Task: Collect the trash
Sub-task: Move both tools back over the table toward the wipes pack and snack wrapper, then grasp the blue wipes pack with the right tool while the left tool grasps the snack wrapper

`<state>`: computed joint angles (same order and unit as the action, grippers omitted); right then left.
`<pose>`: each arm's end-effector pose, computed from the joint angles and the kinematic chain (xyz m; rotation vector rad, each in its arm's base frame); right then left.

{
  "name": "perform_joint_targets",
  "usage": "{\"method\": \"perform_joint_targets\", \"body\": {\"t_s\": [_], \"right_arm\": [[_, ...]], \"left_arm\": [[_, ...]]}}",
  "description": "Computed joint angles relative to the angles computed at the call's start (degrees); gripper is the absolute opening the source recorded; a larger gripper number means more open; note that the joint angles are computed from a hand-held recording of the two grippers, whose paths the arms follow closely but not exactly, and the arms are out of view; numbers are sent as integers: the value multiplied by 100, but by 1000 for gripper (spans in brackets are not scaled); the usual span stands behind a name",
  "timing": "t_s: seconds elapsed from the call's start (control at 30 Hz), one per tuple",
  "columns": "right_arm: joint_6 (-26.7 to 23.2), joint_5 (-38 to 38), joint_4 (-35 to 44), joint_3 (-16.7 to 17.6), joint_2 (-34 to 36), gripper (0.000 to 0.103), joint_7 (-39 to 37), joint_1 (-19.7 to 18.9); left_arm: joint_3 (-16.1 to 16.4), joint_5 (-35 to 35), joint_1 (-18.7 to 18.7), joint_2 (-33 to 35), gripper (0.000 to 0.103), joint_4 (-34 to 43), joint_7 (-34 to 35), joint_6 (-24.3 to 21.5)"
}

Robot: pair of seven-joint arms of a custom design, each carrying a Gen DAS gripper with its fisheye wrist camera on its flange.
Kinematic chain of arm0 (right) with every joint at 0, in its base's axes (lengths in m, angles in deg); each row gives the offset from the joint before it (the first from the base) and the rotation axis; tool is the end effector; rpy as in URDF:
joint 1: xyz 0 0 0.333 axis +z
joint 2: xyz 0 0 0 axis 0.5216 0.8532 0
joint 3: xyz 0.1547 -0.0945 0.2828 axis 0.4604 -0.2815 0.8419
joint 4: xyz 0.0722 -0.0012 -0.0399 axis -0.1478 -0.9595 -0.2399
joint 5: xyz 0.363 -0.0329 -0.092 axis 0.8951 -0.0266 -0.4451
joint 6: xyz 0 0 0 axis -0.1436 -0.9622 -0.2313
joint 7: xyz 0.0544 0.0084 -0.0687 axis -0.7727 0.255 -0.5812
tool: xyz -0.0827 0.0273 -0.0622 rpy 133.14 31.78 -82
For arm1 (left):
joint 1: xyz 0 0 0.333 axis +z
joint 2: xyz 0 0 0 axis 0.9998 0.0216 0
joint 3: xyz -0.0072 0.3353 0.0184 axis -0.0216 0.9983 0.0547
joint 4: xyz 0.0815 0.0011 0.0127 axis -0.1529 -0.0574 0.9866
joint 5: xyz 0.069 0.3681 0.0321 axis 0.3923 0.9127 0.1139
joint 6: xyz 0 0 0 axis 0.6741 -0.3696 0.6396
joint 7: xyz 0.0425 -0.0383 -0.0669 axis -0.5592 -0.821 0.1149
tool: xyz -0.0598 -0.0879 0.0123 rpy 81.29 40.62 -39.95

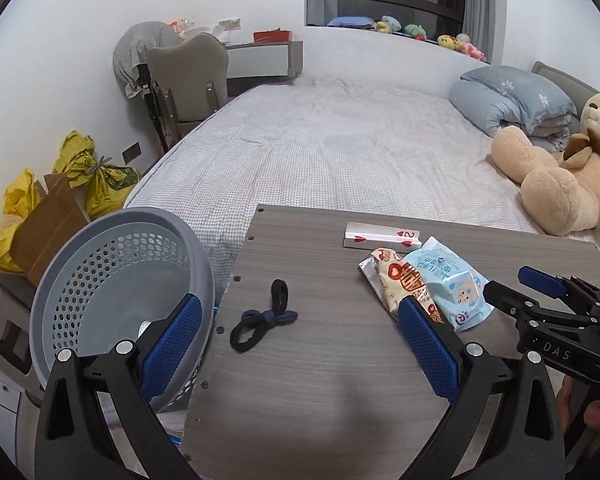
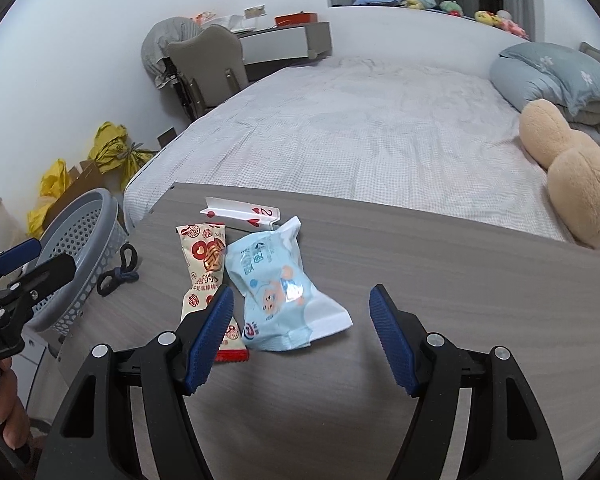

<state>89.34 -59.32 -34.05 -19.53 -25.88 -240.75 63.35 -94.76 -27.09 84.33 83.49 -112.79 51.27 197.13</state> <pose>0.4338 0.3801 0.4237 -1.6300 1.8703 -0.5744 0.4746 -0.2020 0.4566 -1.4826 2.0490 -0.8561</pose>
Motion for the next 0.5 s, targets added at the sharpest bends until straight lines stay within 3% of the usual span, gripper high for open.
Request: {"method": "perform_joint_targets", "body": {"t_s": [0.07, 0.2, 0.5], "right_arm": [[248, 178, 28, -20, 64, 68, -339, -87], [485, 654, 138, -70, 247, 68, -1108, -156], [1043, 2097, 230, -207, 573, 68, -2749, -190]], "left_arm": [[-168, 702, 192, 31, 97, 139, -681, -114], [-135, 1353, 178, 43, 97, 268, -1439, -209], [84, 1286, -93, 86, 97, 338, -1517, -410]]}}
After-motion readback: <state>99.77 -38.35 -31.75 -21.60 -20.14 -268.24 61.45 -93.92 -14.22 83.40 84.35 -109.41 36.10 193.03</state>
